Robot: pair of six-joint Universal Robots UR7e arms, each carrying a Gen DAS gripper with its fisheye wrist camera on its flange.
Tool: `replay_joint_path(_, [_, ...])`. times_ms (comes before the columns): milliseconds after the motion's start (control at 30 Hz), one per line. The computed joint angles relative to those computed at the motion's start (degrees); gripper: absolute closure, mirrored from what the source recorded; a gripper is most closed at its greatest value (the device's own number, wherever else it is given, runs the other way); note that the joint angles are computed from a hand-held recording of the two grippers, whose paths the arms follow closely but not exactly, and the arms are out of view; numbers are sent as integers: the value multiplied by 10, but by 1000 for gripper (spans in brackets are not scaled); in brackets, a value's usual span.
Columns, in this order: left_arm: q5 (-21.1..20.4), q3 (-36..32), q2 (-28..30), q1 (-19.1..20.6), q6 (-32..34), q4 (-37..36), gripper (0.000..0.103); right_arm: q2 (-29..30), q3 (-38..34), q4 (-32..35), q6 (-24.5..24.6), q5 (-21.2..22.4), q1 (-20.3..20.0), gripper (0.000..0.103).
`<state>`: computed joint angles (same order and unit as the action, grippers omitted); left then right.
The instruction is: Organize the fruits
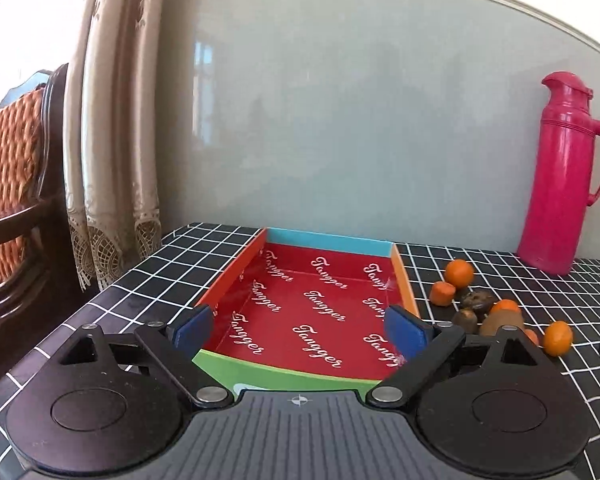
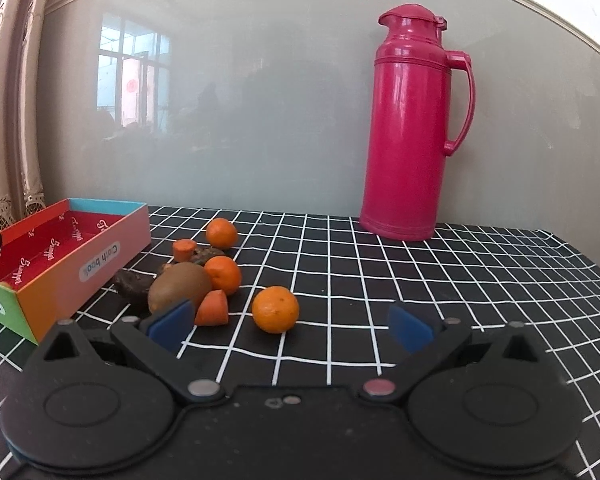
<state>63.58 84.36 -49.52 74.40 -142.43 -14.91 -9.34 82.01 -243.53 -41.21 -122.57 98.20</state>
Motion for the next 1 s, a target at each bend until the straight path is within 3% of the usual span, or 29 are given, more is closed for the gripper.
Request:
replay_joint_path(167, [-10, 15, -6, -7, 14, -8, 9, 0, 5, 1, -6, 13, 1, 0])
replay_joint_path(233, [-11, 29, -14, -7, 16, -16, 4, -1, 6, 3, -5, 22, 1, 0])
replay_joint_path(467, [-27, 44, -20, 0, 58, -47, 2, 22, -39, 11, -50, 48, 9, 0])
replay_joint_path(733, [-37, 10, -15, 18, 50, -16, 2, 54, -112, 89, -76, 43, 16, 4])
replay_joint_path(1000, [-34, -7, -11, 29, 47, 4, 2, 61, -154, 189, -54, 27, 11, 20])
